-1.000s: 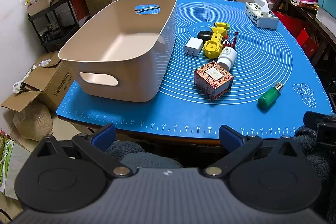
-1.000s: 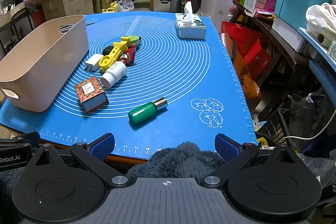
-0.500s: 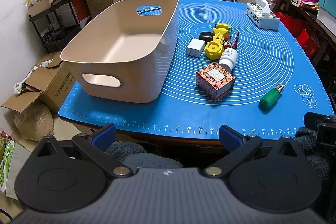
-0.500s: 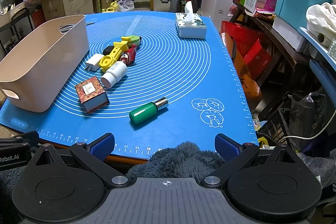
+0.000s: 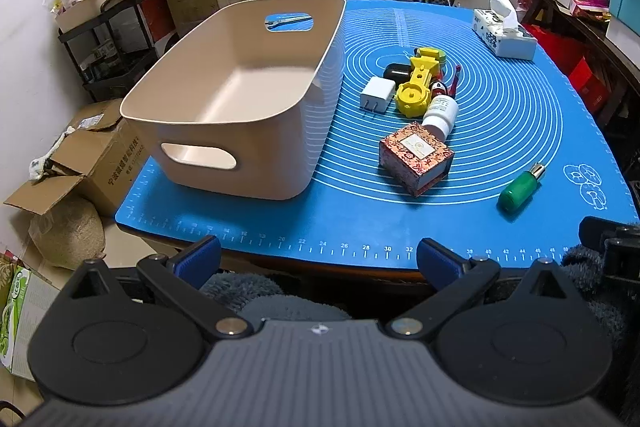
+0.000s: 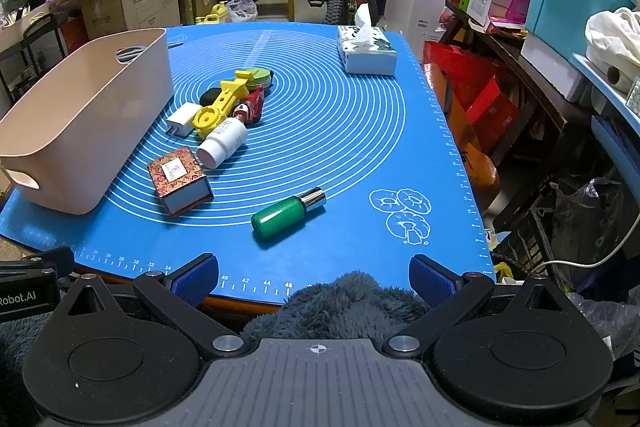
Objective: Organize rigid objects
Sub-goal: 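Grasp the beige basket rim with the left tool while the right tool grasps the green bottle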
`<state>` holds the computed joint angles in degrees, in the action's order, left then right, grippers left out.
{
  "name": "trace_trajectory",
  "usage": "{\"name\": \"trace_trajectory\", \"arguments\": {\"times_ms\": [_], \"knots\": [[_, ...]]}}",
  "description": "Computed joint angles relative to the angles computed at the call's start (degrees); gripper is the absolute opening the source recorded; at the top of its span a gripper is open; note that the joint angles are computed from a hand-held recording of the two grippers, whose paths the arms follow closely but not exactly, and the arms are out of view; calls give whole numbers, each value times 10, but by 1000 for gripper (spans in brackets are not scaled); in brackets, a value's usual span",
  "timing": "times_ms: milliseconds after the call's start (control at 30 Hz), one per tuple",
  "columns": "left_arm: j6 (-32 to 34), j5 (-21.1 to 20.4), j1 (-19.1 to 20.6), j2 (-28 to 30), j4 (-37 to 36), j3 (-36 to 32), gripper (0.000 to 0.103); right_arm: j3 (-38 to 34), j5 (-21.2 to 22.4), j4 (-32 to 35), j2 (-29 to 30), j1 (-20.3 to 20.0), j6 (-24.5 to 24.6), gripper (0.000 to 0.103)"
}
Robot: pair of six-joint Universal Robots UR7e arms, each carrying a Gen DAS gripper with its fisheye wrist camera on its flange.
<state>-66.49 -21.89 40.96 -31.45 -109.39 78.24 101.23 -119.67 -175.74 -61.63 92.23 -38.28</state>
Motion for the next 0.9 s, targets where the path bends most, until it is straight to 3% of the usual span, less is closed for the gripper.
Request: {"name": "trace_trajectory", "arguments": {"times_ms": [400, 633, 767, 900], "knots": [[-30, 10, 5, -19, 40, -4, 103, -23, -5, -2, 20, 11, 11, 101], [-83, 26, 16, -39, 127, -28, 103, -76, -6, 34, 50, 17, 54, 101], [-157, 37, 28, -51, 222, -52, 103, -112, -26, 48, 80, 23, 61, 100], [-223, 42, 43, -67, 284, -62, 103, -152, -37, 99, 105, 23, 100, 98]]}}
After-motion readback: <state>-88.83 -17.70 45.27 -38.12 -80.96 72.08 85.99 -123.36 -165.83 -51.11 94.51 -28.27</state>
